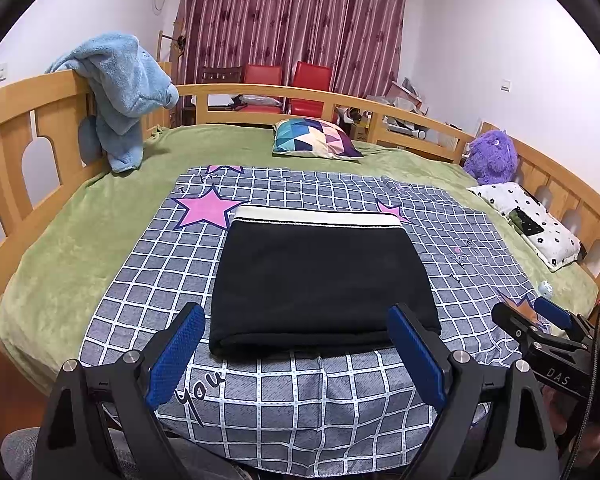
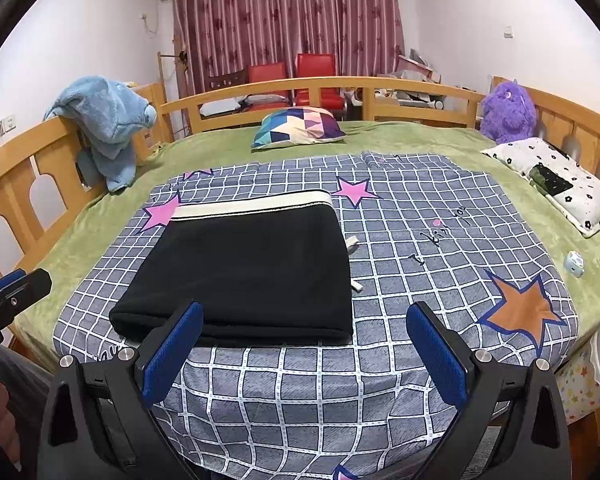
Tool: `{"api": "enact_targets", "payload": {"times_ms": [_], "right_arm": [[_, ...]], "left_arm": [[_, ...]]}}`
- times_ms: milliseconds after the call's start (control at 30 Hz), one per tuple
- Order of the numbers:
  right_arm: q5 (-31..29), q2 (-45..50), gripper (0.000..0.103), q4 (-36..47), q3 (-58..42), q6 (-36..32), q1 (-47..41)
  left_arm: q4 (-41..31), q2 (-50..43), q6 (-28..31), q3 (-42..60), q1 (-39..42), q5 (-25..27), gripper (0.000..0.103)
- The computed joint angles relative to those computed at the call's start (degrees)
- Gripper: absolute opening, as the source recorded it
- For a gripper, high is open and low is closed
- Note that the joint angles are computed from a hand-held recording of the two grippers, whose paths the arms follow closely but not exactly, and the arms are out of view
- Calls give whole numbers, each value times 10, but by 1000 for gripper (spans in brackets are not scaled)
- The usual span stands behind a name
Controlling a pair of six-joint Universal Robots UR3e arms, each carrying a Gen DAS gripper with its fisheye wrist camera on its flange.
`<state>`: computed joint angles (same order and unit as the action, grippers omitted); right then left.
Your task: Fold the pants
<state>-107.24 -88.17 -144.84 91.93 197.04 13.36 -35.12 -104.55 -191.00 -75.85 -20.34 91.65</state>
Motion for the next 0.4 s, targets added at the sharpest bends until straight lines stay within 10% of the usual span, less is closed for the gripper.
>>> {"api": "enact_targets", "payload": {"times_ms": [400], "right_arm": [[-8,5,100,-11,2,4,8]], "left_arm": [[16,3,-4,-11,-1,-10,93]]}}
